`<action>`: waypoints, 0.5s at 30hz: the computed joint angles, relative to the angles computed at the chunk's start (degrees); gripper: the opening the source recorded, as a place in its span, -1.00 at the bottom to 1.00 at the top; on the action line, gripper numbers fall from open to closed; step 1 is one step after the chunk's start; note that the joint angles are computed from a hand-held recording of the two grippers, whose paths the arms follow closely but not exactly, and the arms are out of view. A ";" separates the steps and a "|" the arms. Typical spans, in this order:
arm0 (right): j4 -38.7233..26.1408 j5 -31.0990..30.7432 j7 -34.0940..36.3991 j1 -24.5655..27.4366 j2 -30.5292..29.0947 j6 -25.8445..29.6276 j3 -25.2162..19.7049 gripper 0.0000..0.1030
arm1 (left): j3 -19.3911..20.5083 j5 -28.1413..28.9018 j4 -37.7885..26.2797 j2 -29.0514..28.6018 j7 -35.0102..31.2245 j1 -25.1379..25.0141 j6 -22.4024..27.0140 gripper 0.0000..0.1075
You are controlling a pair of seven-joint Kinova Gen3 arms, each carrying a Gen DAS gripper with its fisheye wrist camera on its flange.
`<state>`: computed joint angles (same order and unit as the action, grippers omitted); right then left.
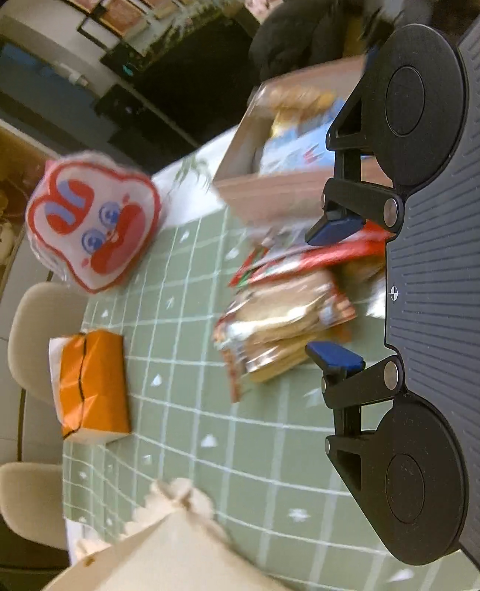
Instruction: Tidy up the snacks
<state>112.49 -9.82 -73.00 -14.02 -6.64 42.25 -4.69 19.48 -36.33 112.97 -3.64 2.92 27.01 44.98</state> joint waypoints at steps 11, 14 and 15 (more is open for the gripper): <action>-8.32 -14.82 6.17 -2.35 -0.66 6.39 2.32 0.27 | -4.47 2.78 3.41 -0.06 -7.20 -0.50 -7.39 -0.33; -12.70 -14.83 3.45 -3.17 3.57 6.24 -0.28 0.27 | -2.42 6.34 7.87 -5.34 -6.58 -1.40 -8.12 -0.35; -13.72 -13.78 2.34 -3.70 4.98 5.44 -1.37 0.27 | -1.37 7.74 8.91 -6.97 -6.19 -1.44 -7.17 -0.37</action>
<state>98.77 -23.60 -70.66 -17.72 -1.66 47.69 -6.06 18.11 -28.59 121.89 -10.61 -3.26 25.57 37.80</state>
